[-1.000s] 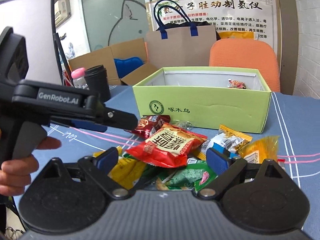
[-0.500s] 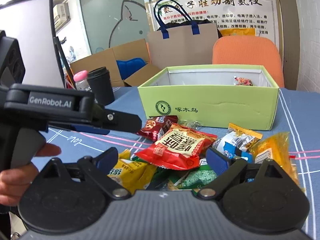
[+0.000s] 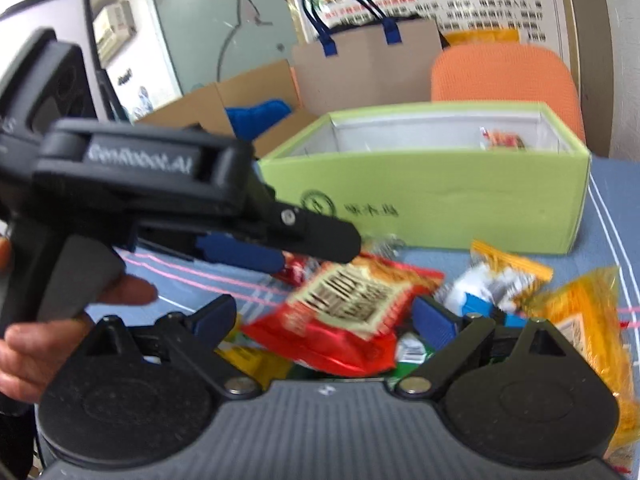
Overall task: Organize snacks
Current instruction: 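Grasp the red cookie packet with the left gripper, then place the red cookie packet into the green box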
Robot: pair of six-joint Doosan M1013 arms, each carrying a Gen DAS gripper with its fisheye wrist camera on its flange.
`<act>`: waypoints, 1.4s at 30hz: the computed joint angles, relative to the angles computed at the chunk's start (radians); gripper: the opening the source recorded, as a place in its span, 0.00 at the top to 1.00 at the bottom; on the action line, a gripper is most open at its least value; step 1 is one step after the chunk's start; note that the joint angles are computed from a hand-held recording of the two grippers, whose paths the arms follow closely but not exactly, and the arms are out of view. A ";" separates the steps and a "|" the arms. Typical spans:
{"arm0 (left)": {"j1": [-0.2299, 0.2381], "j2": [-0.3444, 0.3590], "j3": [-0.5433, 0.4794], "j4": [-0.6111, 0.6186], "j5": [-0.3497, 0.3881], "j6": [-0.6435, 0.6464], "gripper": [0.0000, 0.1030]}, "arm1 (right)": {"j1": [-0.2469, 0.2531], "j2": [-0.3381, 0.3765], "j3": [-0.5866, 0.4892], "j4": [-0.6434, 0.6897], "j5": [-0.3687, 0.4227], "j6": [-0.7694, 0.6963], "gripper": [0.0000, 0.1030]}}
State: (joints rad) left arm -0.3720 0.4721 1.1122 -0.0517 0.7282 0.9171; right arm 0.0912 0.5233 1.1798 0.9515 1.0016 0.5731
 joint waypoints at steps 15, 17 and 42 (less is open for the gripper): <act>0.001 0.011 -0.001 -0.021 0.004 -0.027 0.83 | 0.007 -0.007 0.019 0.001 -0.007 -0.085 0.15; -0.004 -0.004 0.011 -0.008 -0.028 -0.020 0.83 | 0.006 -0.028 0.044 0.029 -0.045 -0.136 0.15; 0.073 0.231 -0.468 0.200 0.179 -0.077 0.63 | 0.061 0.298 -0.605 -0.163 0.034 0.104 0.14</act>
